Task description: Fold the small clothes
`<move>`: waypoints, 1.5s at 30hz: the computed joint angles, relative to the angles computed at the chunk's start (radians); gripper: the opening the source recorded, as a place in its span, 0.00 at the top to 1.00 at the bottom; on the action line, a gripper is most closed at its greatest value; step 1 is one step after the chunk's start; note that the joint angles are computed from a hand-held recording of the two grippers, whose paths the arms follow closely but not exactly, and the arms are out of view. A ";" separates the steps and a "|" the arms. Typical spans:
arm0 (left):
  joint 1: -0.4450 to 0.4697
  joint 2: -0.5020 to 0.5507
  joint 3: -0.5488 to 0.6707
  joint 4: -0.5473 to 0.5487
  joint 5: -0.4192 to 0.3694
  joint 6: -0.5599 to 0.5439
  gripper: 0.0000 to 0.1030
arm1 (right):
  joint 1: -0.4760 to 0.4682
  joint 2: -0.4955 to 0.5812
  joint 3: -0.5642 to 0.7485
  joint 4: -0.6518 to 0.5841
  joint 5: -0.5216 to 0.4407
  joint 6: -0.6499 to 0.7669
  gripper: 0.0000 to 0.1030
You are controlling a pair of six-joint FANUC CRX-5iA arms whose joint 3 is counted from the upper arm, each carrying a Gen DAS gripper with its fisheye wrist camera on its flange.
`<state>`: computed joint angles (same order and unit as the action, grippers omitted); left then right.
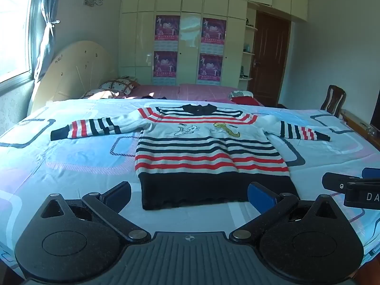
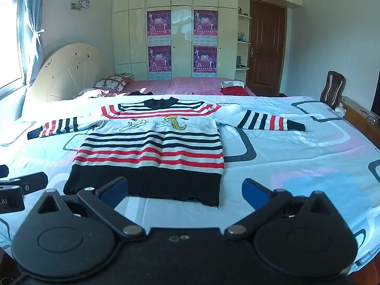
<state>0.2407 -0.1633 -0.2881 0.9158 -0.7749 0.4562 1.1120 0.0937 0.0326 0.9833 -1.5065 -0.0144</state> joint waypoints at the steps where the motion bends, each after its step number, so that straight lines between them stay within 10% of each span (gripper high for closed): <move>1: 0.000 0.000 0.000 0.001 -0.001 0.000 0.00 | 0.000 -0.001 -0.002 0.003 0.000 0.001 0.00; 45: -0.003 0.014 0.014 -0.005 0.002 0.012 0.00 | -0.015 0.022 0.025 0.014 0.009 0.025 0.00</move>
<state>0.2381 -0.1497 -0.2744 0.9108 -0.7732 0.4682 1.0970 0.1156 0.0574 0.9970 -1.4974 0.0108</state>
